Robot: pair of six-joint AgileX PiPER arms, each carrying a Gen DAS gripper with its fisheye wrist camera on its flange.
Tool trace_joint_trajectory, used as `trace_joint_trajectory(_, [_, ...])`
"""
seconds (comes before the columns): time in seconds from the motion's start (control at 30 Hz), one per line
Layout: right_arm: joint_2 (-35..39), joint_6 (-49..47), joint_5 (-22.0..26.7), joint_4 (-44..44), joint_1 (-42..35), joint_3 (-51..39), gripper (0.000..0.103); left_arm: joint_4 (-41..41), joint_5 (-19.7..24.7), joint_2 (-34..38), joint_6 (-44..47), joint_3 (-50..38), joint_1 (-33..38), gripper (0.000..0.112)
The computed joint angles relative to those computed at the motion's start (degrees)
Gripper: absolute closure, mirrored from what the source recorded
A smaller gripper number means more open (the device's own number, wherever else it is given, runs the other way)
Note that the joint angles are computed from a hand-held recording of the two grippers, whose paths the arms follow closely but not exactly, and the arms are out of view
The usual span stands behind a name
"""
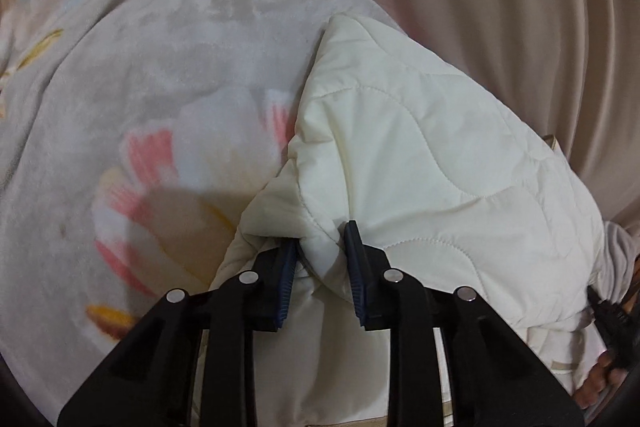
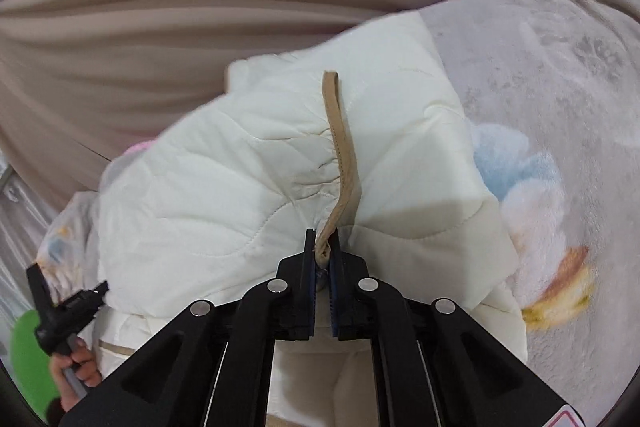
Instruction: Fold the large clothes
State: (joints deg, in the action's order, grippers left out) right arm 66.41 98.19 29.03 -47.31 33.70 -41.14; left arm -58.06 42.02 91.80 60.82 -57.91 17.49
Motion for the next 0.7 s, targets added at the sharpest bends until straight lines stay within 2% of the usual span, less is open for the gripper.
trace_joint_trajectory(0.07, [-0.20,-2.45,-2.68,2.60,-2.88,-0.27,0.089,-1.29,-0.68,-0.32,1.09,0.98,-0.23,0.088])
trace_joint_trajectory(0.1, [-1.44,-1.48,-3.33,2.54,-3.48,0.51,0.083,-1.98,-0.95,-0.54,1.87,1.51,-0.15,0.088])
trace_joint_trajectory(0.13, [-1.85,1.27,-4.54,0.41,-4.43,1.03,0.069,-2.83,-1.46,-0.79,2.67,2.10,-0.29,0.088])
trace_joint_trajectory(0.2, [-2.96,0.58,-8.25,1.99,-8.25,1.67,0.051,-4.12,-2.28,-1.25,3.76,3.10,-0.69,0.088])
trace_joint_trajectory(0.27, [-2.07,-7.75,-13.87,11.52,-14.17,1.22,0.047,-4.45,-3.12,-1.06,3.33,2.95,-1.67,0.088])
trace_joint_trajectory(0.3, [-0.86,-11.22,-14.80,16.04,-15.71,0.84,0.047,-4.51,-2.98,-1.21,3.44,3.13,-1.54,0.088])
trace_joint_trajectory(0.33, [1.79,-12.46,-13.44,18.27,-15.86,-0.88,0.051,-4.84,-2.74,-0.95,3.77,3.01,-1.31,0.088])
trace_joint_trajectory(0.37, [4.56,-13.03,-9.78,18.21,-15.01,-3.99,0.055,-5.14,-2.74,-0.64,3.82,2.84,-1.38,0.087])
trace_joint_trajectory(0.43, [7.35,-11.34,0.70,11.22,-9.26,-11.29,0.097,-5.36,-2.45,-0.49,3.81,2.77,-1.20,0.087])
trace_joint_trajectory(0.5, [5.71,-8.03,8.84,-0.24,-0.60,-16.55,0.098,-5.43,-2.62,-0.32,3.69,2.68,-1.26,0.087])
trace_joint_trajectory(0.6, [-1.13,1.01,12.68,-17.43,10.79,-16.62,0.099,-5.51,-3.03,-0.47,4.03,2.91,-1.46,0.087])
trace_joint_trajectory(0.67, [-1.30,7.14,17.12,-22.89,13.24,-15.25,0.099,-5.63,-3.28,-0.65,4.51,3.22,-1.57,0.086])
trace_joint_trajectory(0.7, [0.67,8.97,17.98,-22.18,11.20,-14.31,0.099,-5.67,-3.32,-0.67,4.70,3.26,-1.64,0.086])
